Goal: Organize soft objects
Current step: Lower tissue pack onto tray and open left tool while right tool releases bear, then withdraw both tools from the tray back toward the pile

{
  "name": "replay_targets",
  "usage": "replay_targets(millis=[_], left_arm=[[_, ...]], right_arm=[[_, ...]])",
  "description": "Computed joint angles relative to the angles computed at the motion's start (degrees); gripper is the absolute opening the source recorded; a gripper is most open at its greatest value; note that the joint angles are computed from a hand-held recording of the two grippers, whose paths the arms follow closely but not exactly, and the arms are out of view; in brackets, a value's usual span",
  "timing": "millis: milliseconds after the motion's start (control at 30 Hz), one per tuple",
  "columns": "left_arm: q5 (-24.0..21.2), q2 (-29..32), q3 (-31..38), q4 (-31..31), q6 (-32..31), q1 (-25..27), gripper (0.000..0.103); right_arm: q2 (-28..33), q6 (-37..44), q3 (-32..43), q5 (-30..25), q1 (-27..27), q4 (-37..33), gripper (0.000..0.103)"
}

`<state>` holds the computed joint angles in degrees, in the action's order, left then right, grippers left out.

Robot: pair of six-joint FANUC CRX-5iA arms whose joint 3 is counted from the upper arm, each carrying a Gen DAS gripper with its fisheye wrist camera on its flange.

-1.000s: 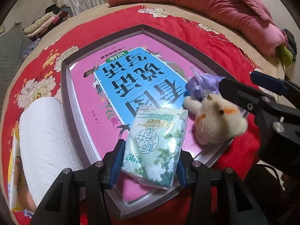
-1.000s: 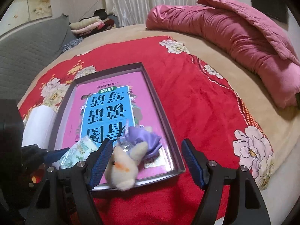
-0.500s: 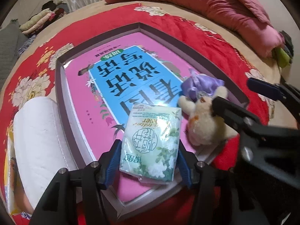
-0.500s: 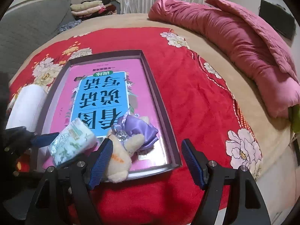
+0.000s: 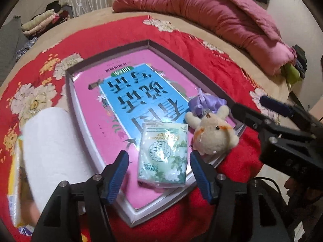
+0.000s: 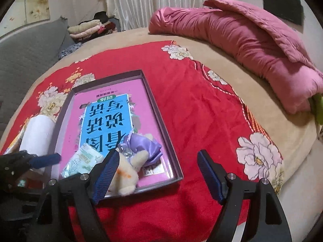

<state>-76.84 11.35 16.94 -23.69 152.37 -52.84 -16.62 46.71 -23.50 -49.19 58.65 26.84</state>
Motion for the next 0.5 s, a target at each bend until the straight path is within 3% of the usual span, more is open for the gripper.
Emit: replay_targets(millis=[167,367,500], left_arm=[[-0.2,-3.6,-1.4,-2.9,4.9,-2.1,0.063],[-7.1,-3.3,2.9,-9.0,7.2,-5.9,0.063],[-8.3,-4.2,3.1,-10.7,8.6,-7.3,0.063]], right_arm=[[0.5,0.1,0.2,-1.6,1.2,1.1,0.08],[0.3,0.0,-0.7,-1.8,3.1,4.1,0.08],[-0.9,-0.5,-0.6,-1.3,4.1,4.0,0.08]])
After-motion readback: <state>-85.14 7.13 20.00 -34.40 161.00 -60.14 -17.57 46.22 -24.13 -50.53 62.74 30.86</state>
